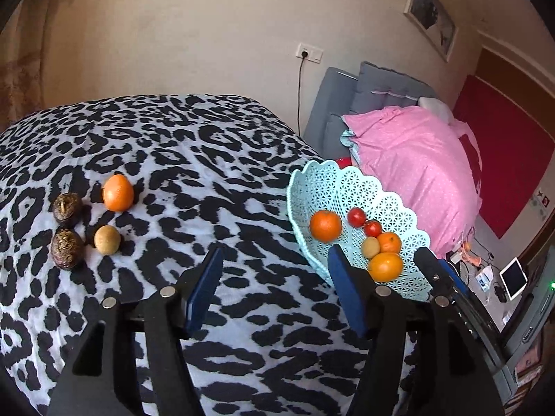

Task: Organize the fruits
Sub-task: 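Move both tools back toward the remaining fruits on the cover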

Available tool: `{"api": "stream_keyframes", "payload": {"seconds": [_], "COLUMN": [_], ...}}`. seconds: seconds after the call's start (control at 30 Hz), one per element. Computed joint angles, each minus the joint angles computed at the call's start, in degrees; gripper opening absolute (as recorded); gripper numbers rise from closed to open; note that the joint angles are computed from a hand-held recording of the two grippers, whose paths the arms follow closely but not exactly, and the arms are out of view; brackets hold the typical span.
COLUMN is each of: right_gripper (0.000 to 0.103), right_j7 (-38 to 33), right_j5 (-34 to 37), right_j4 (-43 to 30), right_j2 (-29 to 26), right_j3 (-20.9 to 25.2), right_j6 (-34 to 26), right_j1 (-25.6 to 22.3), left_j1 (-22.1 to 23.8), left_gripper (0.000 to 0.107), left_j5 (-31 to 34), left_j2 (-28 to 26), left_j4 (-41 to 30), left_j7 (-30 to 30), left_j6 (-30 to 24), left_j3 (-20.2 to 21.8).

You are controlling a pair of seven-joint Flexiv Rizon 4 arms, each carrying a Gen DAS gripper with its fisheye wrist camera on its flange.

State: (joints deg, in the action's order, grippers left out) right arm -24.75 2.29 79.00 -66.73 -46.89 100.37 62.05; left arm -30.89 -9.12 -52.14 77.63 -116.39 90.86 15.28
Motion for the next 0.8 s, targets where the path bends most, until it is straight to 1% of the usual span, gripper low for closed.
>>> {"api": "stream_keyframes", "payload": {"seconds": [0.03, 0.1, 0.13, 0.17, 0.2, 0.23, 0.27, 0.33, 0.43, 0.5, 0.57, 0.67, 0.73, 0.8], "right_gripper": [0.062, 0.070, 0.072, 0.073, 0.073, 0.075, 0.078, 0.078, 0.078, 0.078, 0.079, 0.084, 0.084, 0.084], "right_j7": [-0.04, 0.06, 0.01, -0.13, -0.31, -0.50, -0.63, -0.74, -1.08, -1.26, -1.67, -2.87, -3.82, -5.17], "right_j5": [-0.06, -0.03, -0.02, -0.12, -0.30, -0.51, -0.66, -0.78, -1.34, -1.69, -2.18, -3.32, -4.01, -5.19], "right_j4": [-0.04, -0.07, 0.01, 0.00, -0.10, -0.22, -0.34, -0.47, -0.82, -0.93, -1.05, -1.66, -1.97, -2.52], "right_j2": [-0.01, -0.22, -0.36, -0.33, -0.29, -0.22, -0.21, -0.28, -0.07, -0.03, 0.07, 0.38, 0.67, 1.44], "right_j3": [-0.05, -0.48, -0.83, -0.87, -0.75, -0.53, -0.46, -0.53, 0.13, 0.22, 0.44, 1.42, 2.06, 3.88], "right_j6": [-0.13, -0.11, -0.01, -0.08, -0.17, -0.21, -0.28, -0.34, -0.59, -0.75, -0.70, -0.73, -0.83, -1.00], "right_j1": [0.01, 0.22, 0.42, 0.48, 0.40, 0.23, 0.18, 0.17, -0.29, -0.32, -0.48, -1.07, -1.39, -2.34], "left_j1": [-0.05, -0.16, -0.30, -0.73, -1.48, -2.55, -4.35, -7.82, -10.18, -10.75, -11.52, -12.84, -12.92, -12.73], "left_gripper": [0.063, 0.063, 0.064, 0.071, 0.074, 0.079, 0.081, 0.084, 0.084, 0.085, 0.090, 0.091, 0.091, 0.091], "left_j5": [-0.04, -0.17, -0.25, -0.33, -0.42, -1.81, -0.56, 0.00, 2.22, 3.81, 5.43, 7.90, 9.40, 10.87], "left_j2": [0.19, 0.51, 0.64, 0.73, 0.68, 0.46, 0.12, -0.88, -1.41, -1.31, -1.25, -1.31, -1.00, -0.47], "left_j4": [0.39, 1.07, 1.40, 1.74, 1.92, 2.19, 1.86, 1.25, 1.14, 1.36, 1.59, 1.77, 1.98, 2.51], "left_j7": [-0.24, -0.71, -1.00, -1.49, -2.22, -1.83, -4.55, -7.84, -11.55, -13.23, -15.04, -17.88, -19.25, -20.52], "left_j6": [0.12, 0.28, 0.32, 0.33, 0.27, 0.37, -0.68, -2.93, -4.59, -4.94, -5.29, -5.96, -6.12, -6.11], "left_j3": [0.19, 0.59, 0.95, 1.74, 3.04, 4.56, 7.93, 13.98, 18.61, 19.92, 21.44, 23.97, 24.32, 24.26]}}
